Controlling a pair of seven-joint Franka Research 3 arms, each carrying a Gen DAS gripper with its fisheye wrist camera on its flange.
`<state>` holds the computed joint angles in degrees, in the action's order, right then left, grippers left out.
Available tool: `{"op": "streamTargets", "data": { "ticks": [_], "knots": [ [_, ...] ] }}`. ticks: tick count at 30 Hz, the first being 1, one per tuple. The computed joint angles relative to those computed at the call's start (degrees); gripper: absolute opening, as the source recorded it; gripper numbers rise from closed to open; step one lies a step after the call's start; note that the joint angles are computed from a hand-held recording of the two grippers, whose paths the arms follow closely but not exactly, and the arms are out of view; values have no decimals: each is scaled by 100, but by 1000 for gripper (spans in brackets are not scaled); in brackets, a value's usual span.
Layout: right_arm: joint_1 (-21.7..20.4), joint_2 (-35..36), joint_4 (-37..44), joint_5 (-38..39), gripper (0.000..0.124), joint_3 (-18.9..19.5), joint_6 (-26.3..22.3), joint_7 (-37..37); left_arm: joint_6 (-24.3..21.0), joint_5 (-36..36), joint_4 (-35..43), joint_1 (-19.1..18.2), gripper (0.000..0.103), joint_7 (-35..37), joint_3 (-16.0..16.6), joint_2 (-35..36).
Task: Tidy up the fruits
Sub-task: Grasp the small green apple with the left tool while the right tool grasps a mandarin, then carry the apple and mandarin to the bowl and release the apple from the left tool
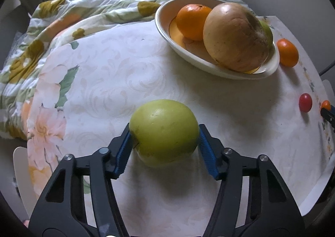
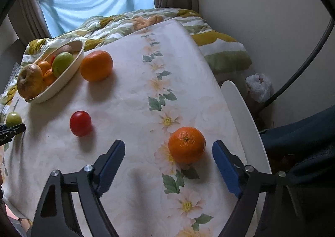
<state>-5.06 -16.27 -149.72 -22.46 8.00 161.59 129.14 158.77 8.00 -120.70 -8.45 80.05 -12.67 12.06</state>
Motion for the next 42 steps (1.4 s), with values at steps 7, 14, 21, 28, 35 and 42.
{"op": "streamTargets", "data": {
  "ticks": [7, 14, 21, 28, 35, 42],
  "knots": [
    [83, 90, 140, 10, 65, -46, -314, 46, -59, -156, 48, 73, 64, 261, -50, 23],
    [221, 219, 342, -1, 58, -162, -638, 61, -87, -341, -35, 102, 63, 453, -75, -59],
    [275, 263, 444, -176, 34, -244, -810, 216, -28, -549, -190, 119, 63, 565, -86, -173],
    [342, 86, 360, -115, 33, -243, -708, 208, 72, -802, -412, 141, 63, 715, -100, -408],
    [398, -203, 394, 20, 33, -121, -784, 50, 78, -1293, -732, 94, 63, 1060, -48, -926],
    [530, -508, 594, 341, 33, -15, -939, -289, 13, -1788, -886, -92, 63, 1391, 158, -1467]
  ]
}}
